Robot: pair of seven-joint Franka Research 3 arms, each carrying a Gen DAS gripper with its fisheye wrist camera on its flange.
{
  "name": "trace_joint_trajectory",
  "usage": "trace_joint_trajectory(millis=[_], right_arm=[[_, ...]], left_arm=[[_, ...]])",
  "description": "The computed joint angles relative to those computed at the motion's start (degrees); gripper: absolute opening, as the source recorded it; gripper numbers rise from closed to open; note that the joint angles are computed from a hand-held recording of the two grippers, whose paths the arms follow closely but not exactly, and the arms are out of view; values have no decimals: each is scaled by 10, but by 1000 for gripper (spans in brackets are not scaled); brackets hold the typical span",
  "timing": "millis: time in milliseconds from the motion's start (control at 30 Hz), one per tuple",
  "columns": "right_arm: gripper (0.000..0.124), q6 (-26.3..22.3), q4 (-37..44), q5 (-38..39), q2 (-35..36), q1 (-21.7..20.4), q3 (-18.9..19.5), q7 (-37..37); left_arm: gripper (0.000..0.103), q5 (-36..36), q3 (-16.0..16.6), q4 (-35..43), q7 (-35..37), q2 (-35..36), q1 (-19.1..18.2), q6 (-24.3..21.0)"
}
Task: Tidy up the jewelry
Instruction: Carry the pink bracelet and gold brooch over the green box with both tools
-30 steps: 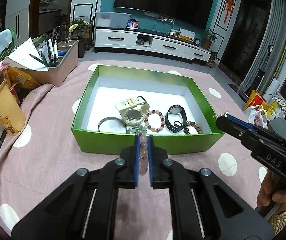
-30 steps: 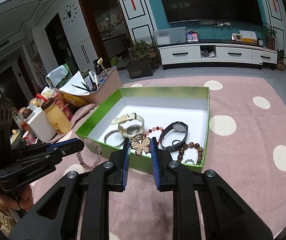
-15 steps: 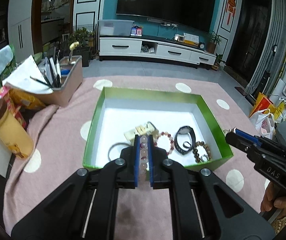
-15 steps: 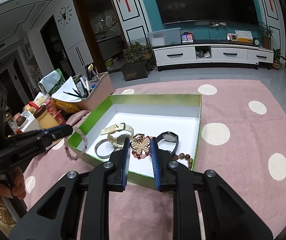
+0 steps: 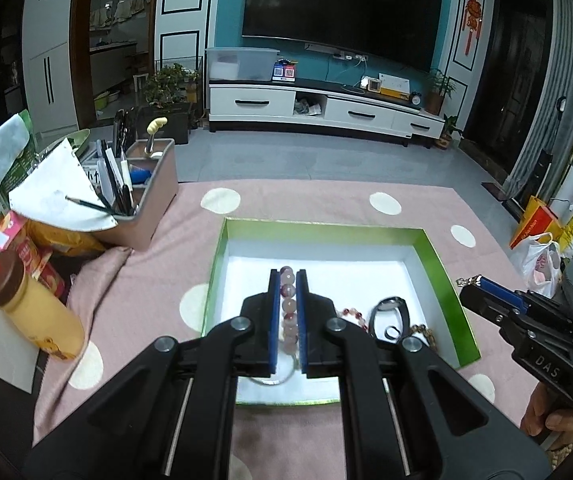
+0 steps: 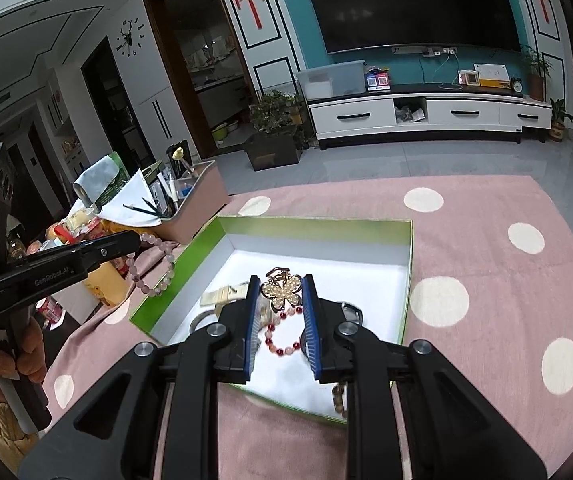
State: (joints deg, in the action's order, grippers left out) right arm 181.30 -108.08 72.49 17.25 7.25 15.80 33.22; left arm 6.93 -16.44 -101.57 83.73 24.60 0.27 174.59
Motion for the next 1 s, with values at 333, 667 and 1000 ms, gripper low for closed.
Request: trace_joint_trajectory(millis=[333,667,1000], right_arm=[[21,-15,28,-185,39,30,-58,179],[21,-36,71,-324,84,45,-97,314],[21,-61,108,-430,119,44,-109,407]], left_arm=[[7,36,44,104,-28,62,-44,-59],[7,46,52,187,-24,120,-57,-99],[7,42,52,254,-11,168,-66,-134]])
